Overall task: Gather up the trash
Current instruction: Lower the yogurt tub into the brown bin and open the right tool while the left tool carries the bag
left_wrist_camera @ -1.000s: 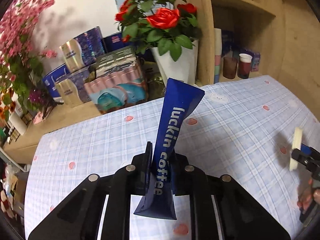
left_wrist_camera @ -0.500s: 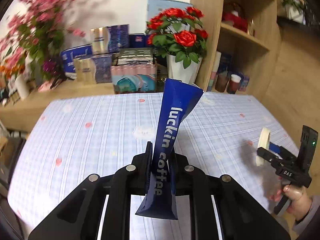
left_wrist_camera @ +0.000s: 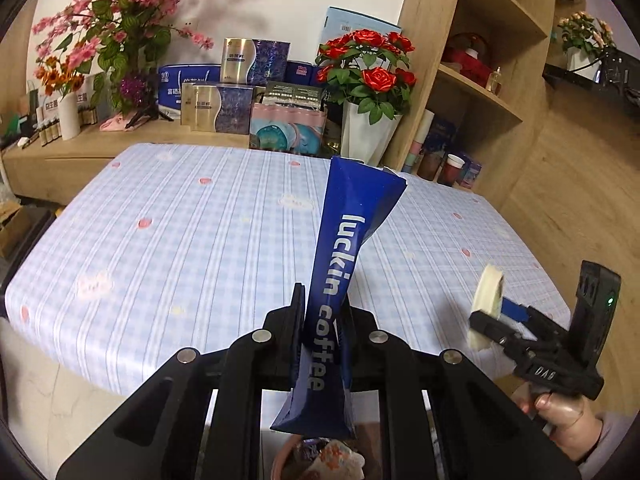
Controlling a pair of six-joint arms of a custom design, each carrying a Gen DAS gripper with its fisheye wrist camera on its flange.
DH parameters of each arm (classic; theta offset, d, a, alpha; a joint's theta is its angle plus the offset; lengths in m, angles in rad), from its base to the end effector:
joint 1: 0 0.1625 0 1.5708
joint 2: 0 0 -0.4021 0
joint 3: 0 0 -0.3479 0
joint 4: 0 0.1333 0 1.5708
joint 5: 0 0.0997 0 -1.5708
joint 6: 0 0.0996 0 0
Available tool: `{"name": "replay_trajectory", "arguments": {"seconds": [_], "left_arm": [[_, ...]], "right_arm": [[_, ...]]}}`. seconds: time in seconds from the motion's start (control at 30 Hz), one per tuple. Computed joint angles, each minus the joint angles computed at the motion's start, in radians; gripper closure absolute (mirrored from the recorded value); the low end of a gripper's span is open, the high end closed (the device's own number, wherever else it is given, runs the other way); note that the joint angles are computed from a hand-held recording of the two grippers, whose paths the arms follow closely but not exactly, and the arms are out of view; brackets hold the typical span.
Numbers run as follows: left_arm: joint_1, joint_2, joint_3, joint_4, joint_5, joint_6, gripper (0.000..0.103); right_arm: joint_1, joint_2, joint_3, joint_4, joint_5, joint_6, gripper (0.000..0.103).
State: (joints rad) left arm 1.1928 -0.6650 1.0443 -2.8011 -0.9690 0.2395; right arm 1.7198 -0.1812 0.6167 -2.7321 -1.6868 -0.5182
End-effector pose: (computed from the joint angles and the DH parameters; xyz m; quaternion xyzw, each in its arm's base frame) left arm -0.1068 -0.7829 0.3026 0.1478 0.8660 -0.4120 0.2420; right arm 0.2468 -0.8237 0.0804 0.2862 -0.8886 0.3384 0.1183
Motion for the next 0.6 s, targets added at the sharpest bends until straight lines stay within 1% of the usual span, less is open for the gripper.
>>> {"name": "replay_trajectory", "arguments": {"seconds": [0.03,0.1,0.23,0.4,0.6], "left_arm": [[-0.004,-0.020,0.045,-0.029,0.000,0.002,0.088],[-0.009,-0.058,0.117,-0.064,-0.013,-0.012,0.088],[-0.016,-0.115,0.217,-0.100,-0.031,-0.036,0.088],[-0.025,-0.162,0.295,-0.124,-0.040,-0.050,0.088],[-0.041,-0.203,0.366,-0.151,-0.031,-0.051,0.088]], "right_arm": [[0.003,-0.026,0.067,-0.027,-0.013,0.003,0.018],[0.006,-0.062,0.161,-0.065,-0.031,0.008,0.018],[0.010,-0.119,0.301,-0.116,-0.058,0.009,0.018],[0.018,-0.166,0.420,-0.148,-0.086,0.008,0.018],[0.026,-0.194,0.492,-0.159,-0.107,0.005,0.017]]}}
